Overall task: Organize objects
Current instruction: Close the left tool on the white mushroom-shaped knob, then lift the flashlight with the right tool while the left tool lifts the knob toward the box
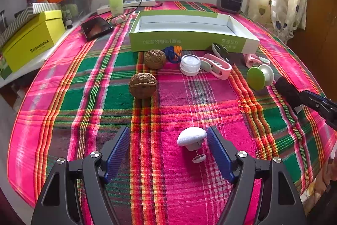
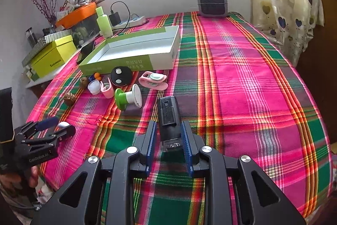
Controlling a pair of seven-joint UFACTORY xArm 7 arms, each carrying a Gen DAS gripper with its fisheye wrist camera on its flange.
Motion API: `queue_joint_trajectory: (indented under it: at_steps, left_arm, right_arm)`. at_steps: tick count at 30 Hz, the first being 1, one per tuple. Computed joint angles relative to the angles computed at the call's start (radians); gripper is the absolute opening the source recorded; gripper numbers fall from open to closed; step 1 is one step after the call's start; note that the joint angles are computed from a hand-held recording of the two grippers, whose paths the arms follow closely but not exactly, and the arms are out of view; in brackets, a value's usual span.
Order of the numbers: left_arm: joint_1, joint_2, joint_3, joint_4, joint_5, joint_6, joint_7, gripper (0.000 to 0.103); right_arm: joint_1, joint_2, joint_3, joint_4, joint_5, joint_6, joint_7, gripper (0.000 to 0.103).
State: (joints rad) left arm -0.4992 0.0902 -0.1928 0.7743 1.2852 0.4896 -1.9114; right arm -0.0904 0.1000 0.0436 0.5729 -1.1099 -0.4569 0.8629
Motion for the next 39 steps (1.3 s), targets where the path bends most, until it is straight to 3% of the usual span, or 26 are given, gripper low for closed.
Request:
queue_joint_trajectory:
  at_steps: [9, 19, 25, 39]
  left_arm:
    - [-0.001, -0.01, -0.005, -0.011, -0.007, -0.019, 0.007, 0.075]
    - [-0.01, -0.009, -0.008, -0.007, -0.013, -0.005, 0.001, 0.074]
    - [-0.011, -0.013, -0.01, -0.007, -0.019, 0.021, -0.01, 0.063]
    - [0.0, -0.023, -0.013, -0.012, -0.005, 0.02, -0.015, 0.033]
  right_arm:
    - [0.006, 0.009, 0.011, 0.02, 0.012, 0.033, -0.04, 0.037]
    - [0.044, 0.019, 0.051, -0.011, 0.28, 0.117, -0.291, 0.037]
    - [0.129, -0.001, 0.04, -0.054, 0.561, 0.133, -0.543, 0.037]
    - [0.145, -0.007, 0.064, -0.074, 0.71, 0.125, -0.663, 0.037]
